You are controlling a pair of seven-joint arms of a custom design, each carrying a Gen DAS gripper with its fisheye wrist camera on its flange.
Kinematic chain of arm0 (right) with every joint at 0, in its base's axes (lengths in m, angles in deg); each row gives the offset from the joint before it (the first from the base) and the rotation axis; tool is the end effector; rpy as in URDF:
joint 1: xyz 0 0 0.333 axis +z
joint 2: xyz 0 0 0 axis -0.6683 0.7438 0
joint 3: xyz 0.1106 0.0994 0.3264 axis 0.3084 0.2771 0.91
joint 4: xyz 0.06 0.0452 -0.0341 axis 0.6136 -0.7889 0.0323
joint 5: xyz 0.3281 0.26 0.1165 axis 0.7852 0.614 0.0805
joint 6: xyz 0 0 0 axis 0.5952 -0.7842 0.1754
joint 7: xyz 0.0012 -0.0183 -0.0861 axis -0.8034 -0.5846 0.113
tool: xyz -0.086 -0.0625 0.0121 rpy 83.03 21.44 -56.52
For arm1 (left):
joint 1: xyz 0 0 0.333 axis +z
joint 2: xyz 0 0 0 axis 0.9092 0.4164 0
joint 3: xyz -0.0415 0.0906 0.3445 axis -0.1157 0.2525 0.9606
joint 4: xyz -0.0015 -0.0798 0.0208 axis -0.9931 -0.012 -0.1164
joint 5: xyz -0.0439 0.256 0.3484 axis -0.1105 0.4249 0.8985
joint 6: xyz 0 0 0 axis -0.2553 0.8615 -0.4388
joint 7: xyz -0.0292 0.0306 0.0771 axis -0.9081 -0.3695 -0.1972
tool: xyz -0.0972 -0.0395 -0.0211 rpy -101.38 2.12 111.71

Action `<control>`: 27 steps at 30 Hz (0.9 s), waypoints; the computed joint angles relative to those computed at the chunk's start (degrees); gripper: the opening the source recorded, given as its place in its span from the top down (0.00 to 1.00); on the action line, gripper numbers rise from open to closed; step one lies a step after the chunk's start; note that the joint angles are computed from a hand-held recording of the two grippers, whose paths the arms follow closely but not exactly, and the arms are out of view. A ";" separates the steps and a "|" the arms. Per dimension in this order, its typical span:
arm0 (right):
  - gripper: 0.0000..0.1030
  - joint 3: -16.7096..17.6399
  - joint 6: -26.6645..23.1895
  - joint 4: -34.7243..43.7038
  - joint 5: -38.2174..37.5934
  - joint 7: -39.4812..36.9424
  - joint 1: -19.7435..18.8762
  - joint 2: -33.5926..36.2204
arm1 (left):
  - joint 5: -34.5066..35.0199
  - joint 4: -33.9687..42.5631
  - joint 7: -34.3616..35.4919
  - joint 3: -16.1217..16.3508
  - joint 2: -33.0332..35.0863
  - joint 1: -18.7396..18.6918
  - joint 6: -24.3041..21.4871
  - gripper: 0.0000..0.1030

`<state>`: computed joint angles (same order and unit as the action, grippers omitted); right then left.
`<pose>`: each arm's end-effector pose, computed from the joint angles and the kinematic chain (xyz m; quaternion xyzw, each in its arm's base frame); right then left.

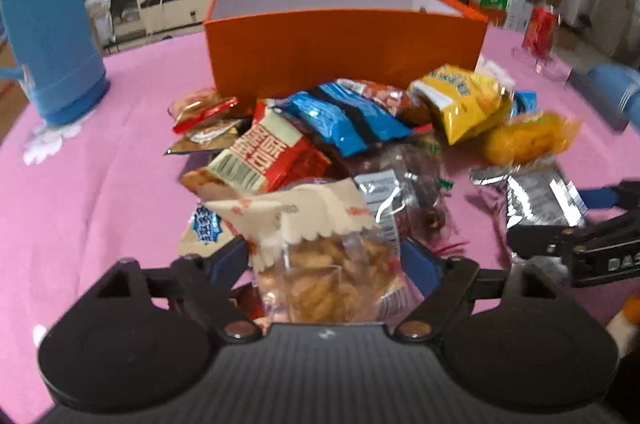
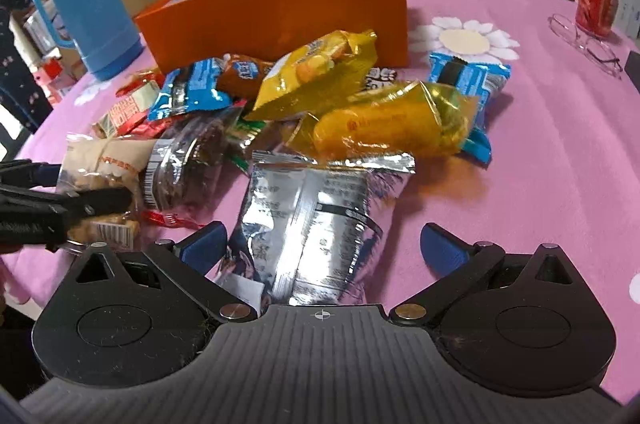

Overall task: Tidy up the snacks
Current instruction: 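Close right tool on silver foil bag while left tool grasps clear peanut bag, then lift both bags over the orange box and open both tools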

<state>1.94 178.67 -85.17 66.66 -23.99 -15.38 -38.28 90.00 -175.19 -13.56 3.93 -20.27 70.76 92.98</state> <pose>0.4594 0.1463 0.4150 -0.7905 0.4951 -0.1060 0.3446 0.3619 -0.1163 0.4277 -0.6936 0.6230 -0.2382 0.2721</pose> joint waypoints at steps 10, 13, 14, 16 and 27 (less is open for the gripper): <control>0.22 -2.13 1.97 -2.58 0.75 -1.37 2.50 -1.76 | -2.21 -2.36 2.40 4.42 -2.05 -3.05 -0.97 0.34; 0.52 -1.71 3.75 -1.72 4.00 -5.98 3.97 -0.91 | -4.56 -2.68 2.79 5.93 -3.05 -4.27 -0.85 0.42; 0.54 -1.08 4.35 -2.03 3.62 -5.98 3.84 -1.13 | -5.15 -2.99 2.82 6.09 -3.80 -4.38 -0.87 0.43; 0.60 -1.78 3.62 -2.45 5.07 -7.53 4.45 -2.19 | -6.37 -3.76 3.08 6.85 -5.61 -4.78 -0.84 0.43; 0.65 -4.87 -4.93 -2.05 22.20 -18.26 3.08 -9.32 | -12.99 -4.40 6.96 12.10 -8.50 -6.67 1.91 0.44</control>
<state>-2.92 173.75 -87.22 88.86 -42.25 -12.30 -47.60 77.01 -179.59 -6.59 16.03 -28.77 64.09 94.90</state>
